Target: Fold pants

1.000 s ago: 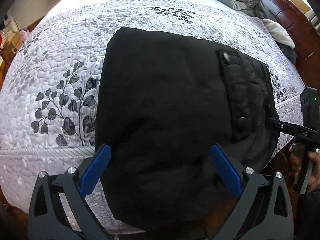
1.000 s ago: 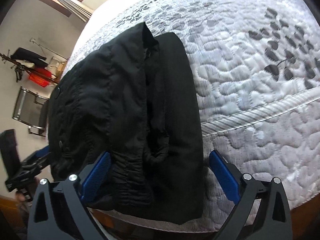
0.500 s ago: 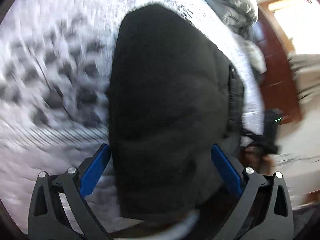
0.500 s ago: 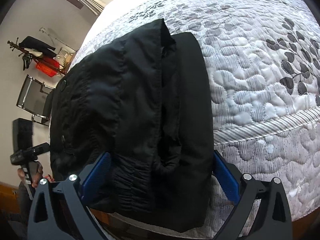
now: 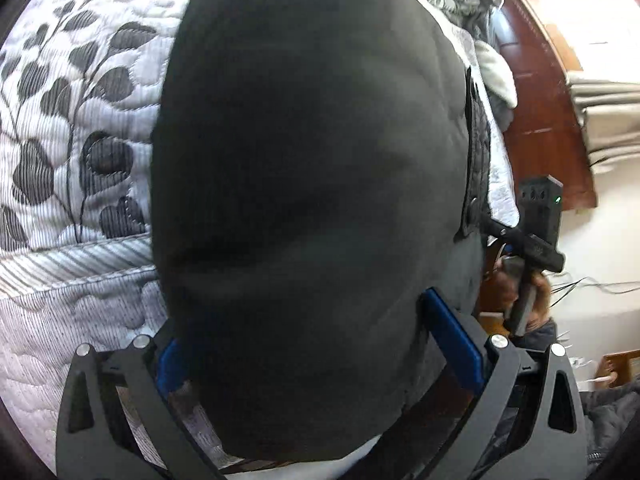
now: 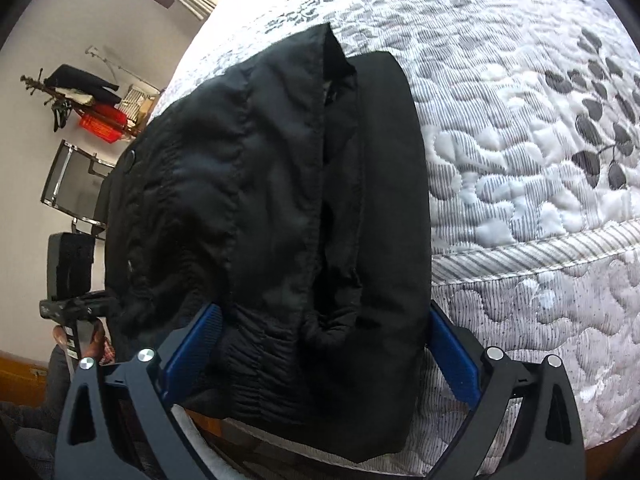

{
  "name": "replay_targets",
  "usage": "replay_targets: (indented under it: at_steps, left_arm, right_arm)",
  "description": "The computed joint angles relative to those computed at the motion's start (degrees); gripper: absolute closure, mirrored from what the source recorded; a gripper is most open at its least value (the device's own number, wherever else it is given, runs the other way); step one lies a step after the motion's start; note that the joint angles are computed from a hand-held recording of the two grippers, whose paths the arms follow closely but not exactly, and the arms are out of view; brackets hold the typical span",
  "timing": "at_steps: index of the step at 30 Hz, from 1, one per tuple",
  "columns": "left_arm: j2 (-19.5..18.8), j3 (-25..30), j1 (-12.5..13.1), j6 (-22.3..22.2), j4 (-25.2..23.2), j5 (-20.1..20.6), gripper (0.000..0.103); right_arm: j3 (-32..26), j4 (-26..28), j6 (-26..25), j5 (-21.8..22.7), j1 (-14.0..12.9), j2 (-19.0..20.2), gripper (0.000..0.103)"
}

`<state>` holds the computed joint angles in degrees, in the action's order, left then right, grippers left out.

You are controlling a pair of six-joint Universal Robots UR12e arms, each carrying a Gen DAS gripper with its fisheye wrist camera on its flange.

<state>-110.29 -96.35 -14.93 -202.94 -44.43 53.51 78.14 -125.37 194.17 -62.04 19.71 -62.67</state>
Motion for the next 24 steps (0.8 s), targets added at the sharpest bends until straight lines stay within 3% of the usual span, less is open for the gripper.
replay_targets:
  at_steps: [7, 10, 13, 20, 22, 24]
  left_arm:
    - [-0.52, -0.93, 1.47, -4.07, 2.42, -6.81, 0.003]
    - [-1.06, 0.34, 0.73, -2.2, -0.07, -4.8, 0.003]
    - [-2.17, 2.57, -0.34, 0.08, -2.72, -1.42, 0.003]
    - [-1.77, 1.76, -0.07, -0.44, 0.5, -3.98, 0.003]
    - [-1.92, 1.88, -0.51, -2.62, 1.42, -3.08, 0.004]
    - [-2.29, 1.43, -0.74, -6.34, 3.95, -2.65, 0.008]
  right_arm:
    - [0.69, 0.18, 0.55, -1.99, -0.62, -1.02, 0.004]
    - [0.47, 1.0, 0.5, -3.66, -0.44, -1.32, 0.004]
    - [0.01, 2.55, 1.69, -2.66, -0.49, -1.06, 0.004]
    - [1.46, -1.76, 3.95, 4.92, -1.26, 0.12, 0.003]
    - [1.29, -2.51, 3.44, 4.34, -1.04, 0.38, 0.007]
    - [1.57, -3.94, 3.21, 4.06, -0.99, 0.29, 0.022]
